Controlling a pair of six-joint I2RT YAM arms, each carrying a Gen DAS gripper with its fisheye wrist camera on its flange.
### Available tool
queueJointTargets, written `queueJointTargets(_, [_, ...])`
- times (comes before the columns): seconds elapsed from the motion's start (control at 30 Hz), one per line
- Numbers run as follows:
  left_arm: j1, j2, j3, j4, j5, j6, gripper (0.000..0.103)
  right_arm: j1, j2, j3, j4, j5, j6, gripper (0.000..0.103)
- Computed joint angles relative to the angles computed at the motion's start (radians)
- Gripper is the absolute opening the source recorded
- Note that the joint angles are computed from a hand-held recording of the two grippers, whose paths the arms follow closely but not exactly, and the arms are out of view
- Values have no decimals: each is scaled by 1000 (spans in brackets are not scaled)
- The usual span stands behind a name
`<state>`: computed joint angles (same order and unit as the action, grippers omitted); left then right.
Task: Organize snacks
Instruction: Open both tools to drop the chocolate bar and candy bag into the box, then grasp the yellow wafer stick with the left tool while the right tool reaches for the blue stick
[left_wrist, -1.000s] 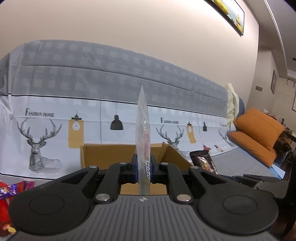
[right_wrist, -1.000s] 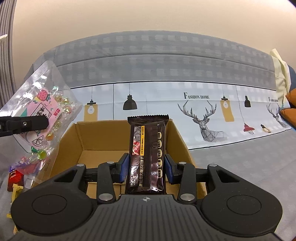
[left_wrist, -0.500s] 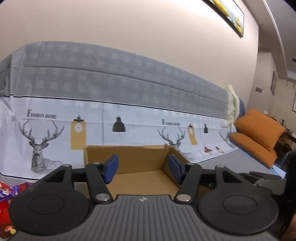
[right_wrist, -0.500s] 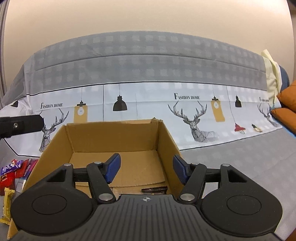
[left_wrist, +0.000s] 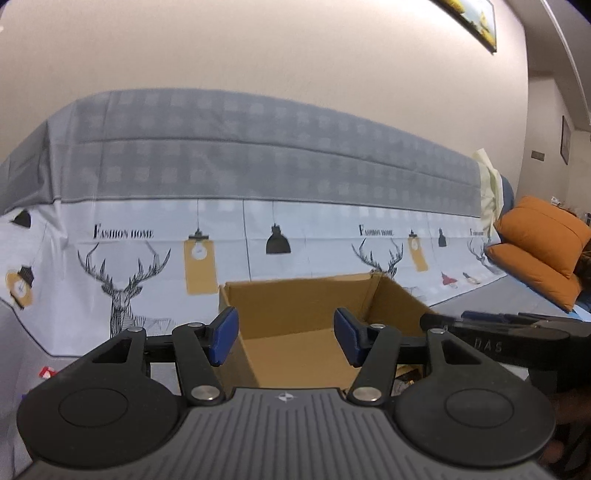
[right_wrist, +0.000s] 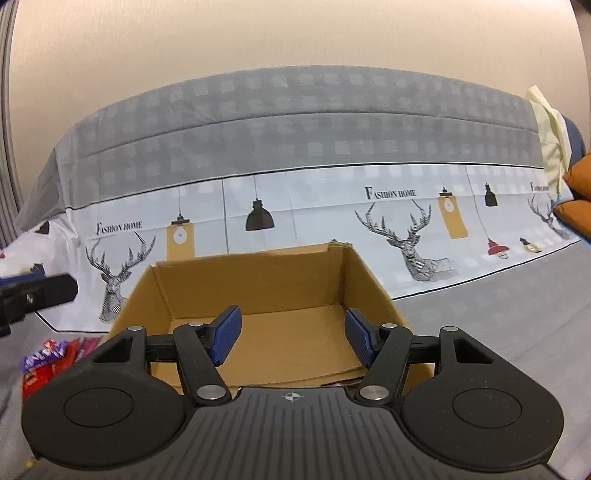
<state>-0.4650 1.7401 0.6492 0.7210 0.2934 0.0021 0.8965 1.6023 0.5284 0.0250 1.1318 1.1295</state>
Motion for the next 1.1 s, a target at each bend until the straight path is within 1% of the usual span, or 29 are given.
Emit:
queueJointTargets(0.07, [7,-5,3,-23,-20,3,63,7,15,7,17,26,4,65])
queueJointTargets(0.2, [29,-11,23,-90,-10,5,63,18,40,29,-1,80,38,65])
queueJointTargets(0.27, [44,-16,37,-135,18,13,63,19,43,31,14,95,35,66])
queueJointTargets(0.3, [49,-17,40,-145,30,19,61,17,47,38,5,96,39,66])
queueJointTargets(0.33, [56,-23,38,-148,32,28,57,13,50,45,-3,90,41,66])
queueJointTargets(0.37, [59,-28,40,-159,34,34,46,9,51,48,-1,80,39,66])
queueJointTargets(0.43, [88,-27,61,-207,71,23,45,-3,44,31,62,50,-1,67])
queueJointTargets(0.5, [92,-21,70,-218,30,1,45,-9,48,29,98,28,-24,67])
queueJointTargets(0.57, [99,-18,74,-220,-16,-13,45,-17,46,14,172,-4,-74,68])
queueJointTargets(0.63, [115,-6,98,-263,-34,-22,45,-16,51,18,195,-19,-95,68])
queueJointTargets(0.73, [138,30,158,-374,-62,-33,36,-13,68,36,203,-22,-122,68])
queueJointTargets(0.8, [159,54,198,-438,-65,-48,24,-13,74,41,215,-31,-136,68])
queueJointTargets(0.9, [177,80,235,-496,-91,-59,12,-16,79,42,240,-47,-159,68])
queueJointTargets(0.97, [196,99,261,-539,-92,-72,7,-16,84,46,249,-55,-174,67])
queueJointTargets(1.03, [212,121,292,-584,-93,-91,7,-19,88,47,265,-69,-190,67])
queueJointTargets(1.1, [235,150,327,-635,-88,-117,8,-21,98,62,245,-81,-196,65])
